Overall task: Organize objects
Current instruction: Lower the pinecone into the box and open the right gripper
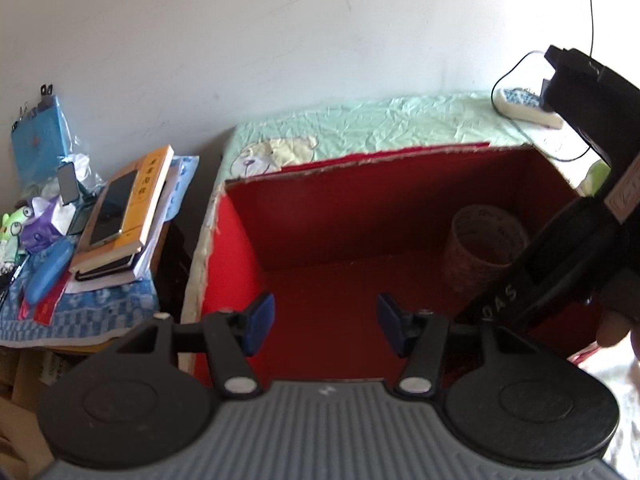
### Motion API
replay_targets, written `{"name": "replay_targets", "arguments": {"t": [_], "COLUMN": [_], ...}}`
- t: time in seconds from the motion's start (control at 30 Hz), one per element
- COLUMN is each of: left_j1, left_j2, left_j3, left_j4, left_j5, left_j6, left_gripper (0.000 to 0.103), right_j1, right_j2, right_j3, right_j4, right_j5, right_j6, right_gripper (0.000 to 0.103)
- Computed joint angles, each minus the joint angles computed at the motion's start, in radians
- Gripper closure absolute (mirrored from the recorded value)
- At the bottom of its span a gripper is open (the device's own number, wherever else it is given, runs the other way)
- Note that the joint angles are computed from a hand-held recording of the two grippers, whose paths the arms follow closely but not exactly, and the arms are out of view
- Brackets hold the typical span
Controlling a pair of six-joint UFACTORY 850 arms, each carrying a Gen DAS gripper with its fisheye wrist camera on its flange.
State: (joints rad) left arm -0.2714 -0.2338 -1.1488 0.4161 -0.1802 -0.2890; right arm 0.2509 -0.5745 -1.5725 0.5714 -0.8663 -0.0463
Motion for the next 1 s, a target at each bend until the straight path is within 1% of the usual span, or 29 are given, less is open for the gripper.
{"name": "replay_targets", "arguments": {"t": [0.03,0.1,0.2,0.27,0.3,0.33,0.37,0.4,0.47,0.53,0.73,0.83,0.9,1.0], "left_j1": [-0.002,0.002,-0.005,-0.008,-0.015,-0.021,-0.028,-0.031,-0.026,-0.021,-0.026,-0.021,-0.021,-0.022], "left_j2": [-0.021,-0.023,-0.033,-0.044,-0.043,-0.054,-0.061,-0.067,-0.079,-0.087,-0.09,-0.091,-0.088,-0.082], "left_j3": [-0.016,-0.019,-0.027,-0.042,-0.044,-0.053,-0.06,-0.066,-0.081,-0.091,-0.091,-0.096,-0.094,-0.088], "left_j4": [-0.02,-0.148,-0.219,-0.317,-0.32,-0.281,-0.227,-0.204,-0.256,-0.296,-0.291,-0.346,-0.345,-0.351], "left_j5": [-0.01,-0.03,-0.043,-0.057,-0.064,-0.066,-0.071,-0.077,-0.091,-0.105,-0.115,-0.125,-0.124,-0.12], "left_j6": [0.02,0.151,0.232,0.334,0.34,0.307,0.261,0.24,0.284,0.317,0.312,0.355,0.35,0.347], "left_gripper": [0.044,0.044,0.044,0.043,0.045,0.045,0.045,0.045,0.045,0.045,0.044,0.043,0.04,0.037], "right_j1": [0.001,-0.002,0.004,0.0,-0.001,0.004,0.013,0.015,0.013,0.012,0.034,0.036,0.032,0.033], "right_j2": [-0.007,0.002,0.017,0.028,0.034,0.04,0.048,0.054,0.072,0.104,0.173,0.22,0.254,0.291], "right_j3": [-0.004,0.008,0.012,0.017,0.02,0.02,0.022,0.027,0.044,0.078,0.143,0.194,0.234,0.268], "right_j4": [-0.01,-0.05,-0.176,-0.202,-0.196,-0.225,-0.275,-0.291,-0.291,-0.305,-0.392,-0.438,-0.465,-0.5], "right_j5": [-0.008,-0.018,-0.001,-0.003,-0.006,-0.007,0.0,0.006,0.023,0.056,0.141,0.186,0.216,0.238], "right_j6": [0.017,0.051,0.141,0.148,0.139,0.156,0.188,0.196,0.201,0.214,0.286,0.323,0.335,0.367], "right_gripper": [0.066,0.067,0.066,0.068,0.068,0.068,0.07,0.072,0.074,0.073,0.072,0.073,0.073,0.075]}}
